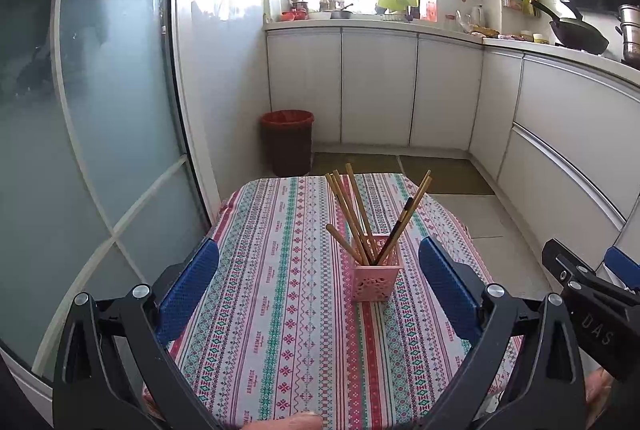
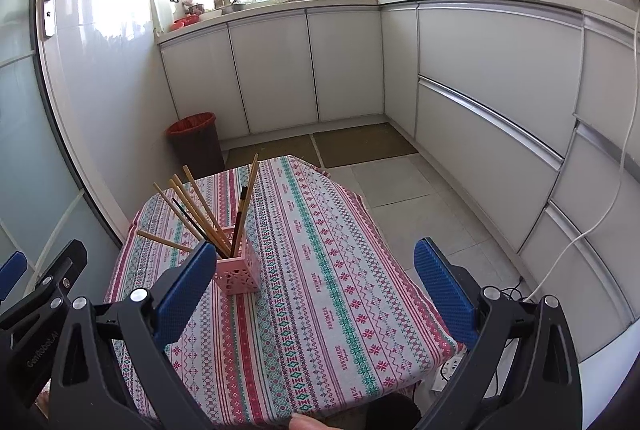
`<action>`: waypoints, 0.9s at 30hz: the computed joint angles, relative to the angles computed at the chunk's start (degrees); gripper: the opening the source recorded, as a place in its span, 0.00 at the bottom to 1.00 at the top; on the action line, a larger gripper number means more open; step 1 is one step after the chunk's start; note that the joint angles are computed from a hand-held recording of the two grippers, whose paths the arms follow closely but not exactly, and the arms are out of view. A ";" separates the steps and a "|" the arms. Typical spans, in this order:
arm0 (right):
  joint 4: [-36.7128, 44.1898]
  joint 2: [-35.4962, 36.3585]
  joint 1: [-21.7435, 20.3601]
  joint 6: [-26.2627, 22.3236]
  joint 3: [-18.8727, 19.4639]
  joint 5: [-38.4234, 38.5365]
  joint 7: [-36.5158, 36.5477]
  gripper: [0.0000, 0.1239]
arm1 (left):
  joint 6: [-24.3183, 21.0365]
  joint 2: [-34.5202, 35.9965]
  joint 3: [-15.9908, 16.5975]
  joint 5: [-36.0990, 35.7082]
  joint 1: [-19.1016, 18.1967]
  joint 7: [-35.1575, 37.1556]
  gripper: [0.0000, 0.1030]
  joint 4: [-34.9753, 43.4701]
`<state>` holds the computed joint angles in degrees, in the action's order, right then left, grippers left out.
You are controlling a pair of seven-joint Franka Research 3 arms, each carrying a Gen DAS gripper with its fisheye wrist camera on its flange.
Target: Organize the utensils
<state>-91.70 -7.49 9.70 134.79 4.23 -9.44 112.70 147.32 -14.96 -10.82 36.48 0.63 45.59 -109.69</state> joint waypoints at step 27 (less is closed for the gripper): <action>-0.22 0.26 0.07 -0.84 -0.23 0.92 -0.96 0.78 | 2.66 0.62 1.07 -2.69 -0.66 3.61 0.88 -0.76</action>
<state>-91.92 -7.23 9.77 133.95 4.00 -8.51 111.74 149.98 -14.35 -9.74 33.80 -0.03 49.20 -110.45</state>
